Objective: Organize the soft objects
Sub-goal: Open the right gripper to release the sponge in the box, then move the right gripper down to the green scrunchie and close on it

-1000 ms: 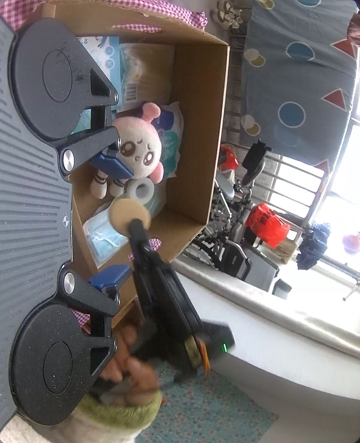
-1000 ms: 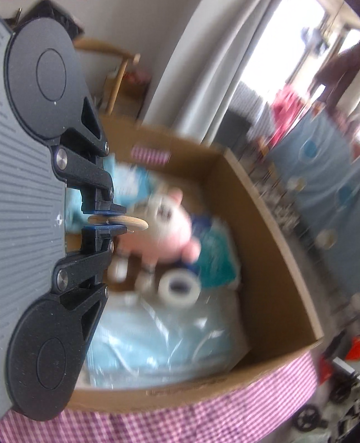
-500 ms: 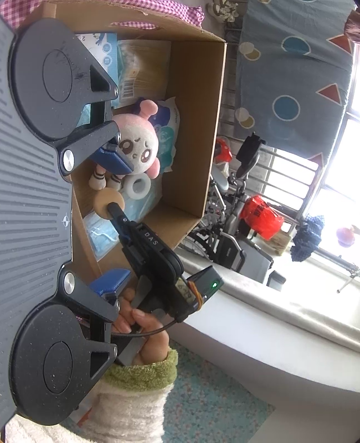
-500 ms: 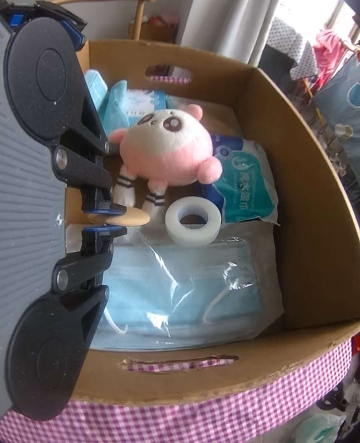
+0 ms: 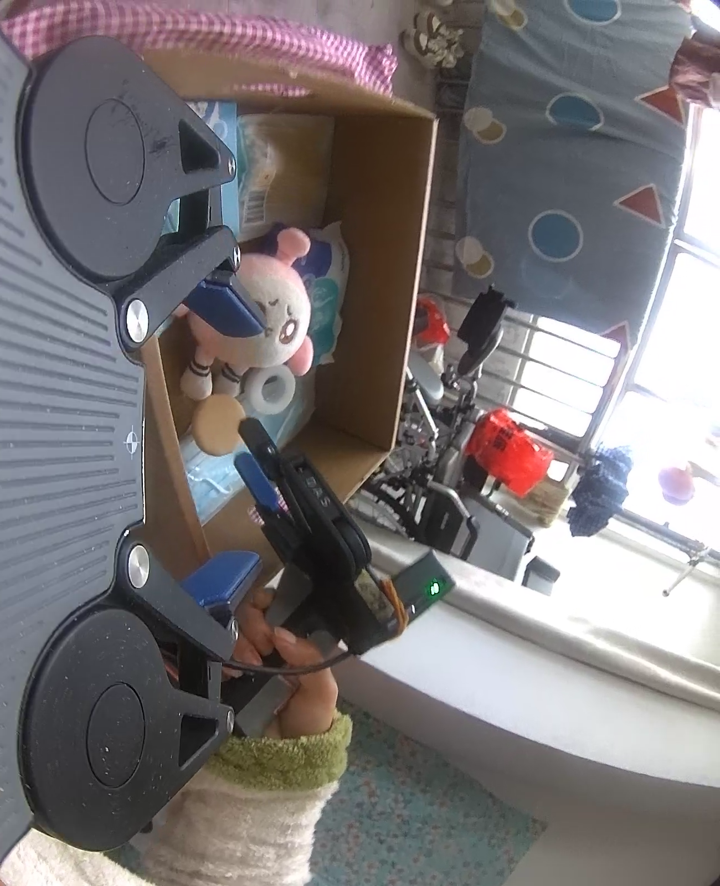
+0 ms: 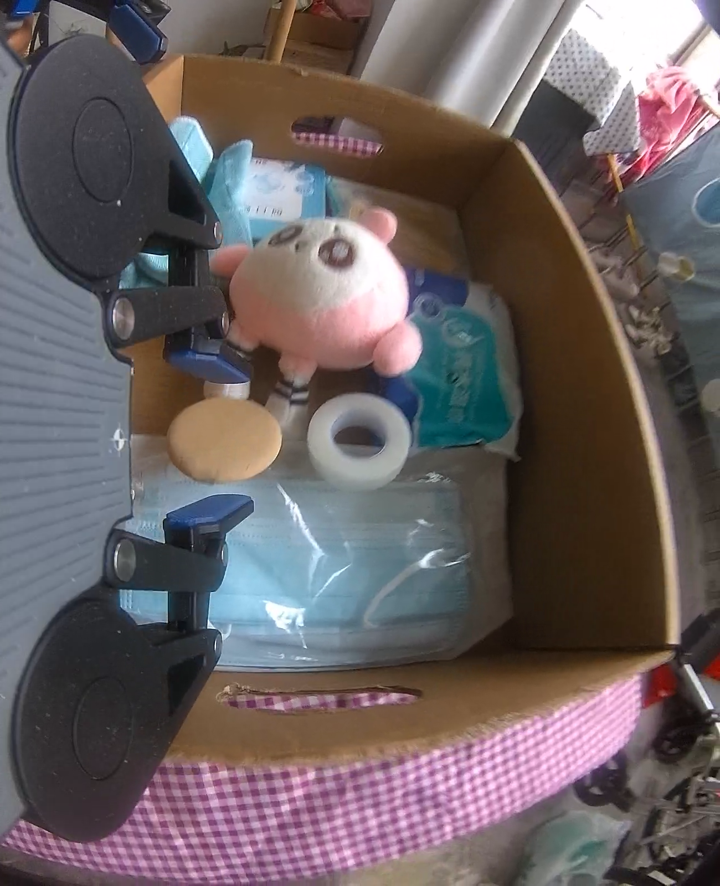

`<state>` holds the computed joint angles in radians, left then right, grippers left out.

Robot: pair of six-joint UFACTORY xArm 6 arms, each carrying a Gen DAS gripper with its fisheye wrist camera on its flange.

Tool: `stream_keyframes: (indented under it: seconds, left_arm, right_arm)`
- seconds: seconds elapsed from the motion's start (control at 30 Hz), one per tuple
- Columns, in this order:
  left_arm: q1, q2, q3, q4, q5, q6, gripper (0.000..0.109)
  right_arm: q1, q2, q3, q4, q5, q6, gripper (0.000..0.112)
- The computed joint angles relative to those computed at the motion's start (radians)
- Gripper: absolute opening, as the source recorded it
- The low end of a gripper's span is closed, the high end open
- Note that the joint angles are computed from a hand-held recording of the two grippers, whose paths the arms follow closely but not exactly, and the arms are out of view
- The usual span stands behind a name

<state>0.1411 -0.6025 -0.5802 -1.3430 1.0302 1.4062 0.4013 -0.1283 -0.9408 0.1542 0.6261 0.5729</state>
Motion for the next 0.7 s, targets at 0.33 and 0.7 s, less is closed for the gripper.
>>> stream_keyframes:
  seconds: [0.33,0.7]
  left_arm:
    - [0.064,-0.128,0.05,0.017,0.007,-0.031,0.098]
    - [-0.023,-0.091,0.066,0.229,0.115,-0.109,0.1]
  right_arm:
    - [0.104,-0.417,0.293,-0.248,-0.234,0.247,0.05]
    - [0.296,-0.945,0.704,-0.652,-0.195,0.918,0.055]
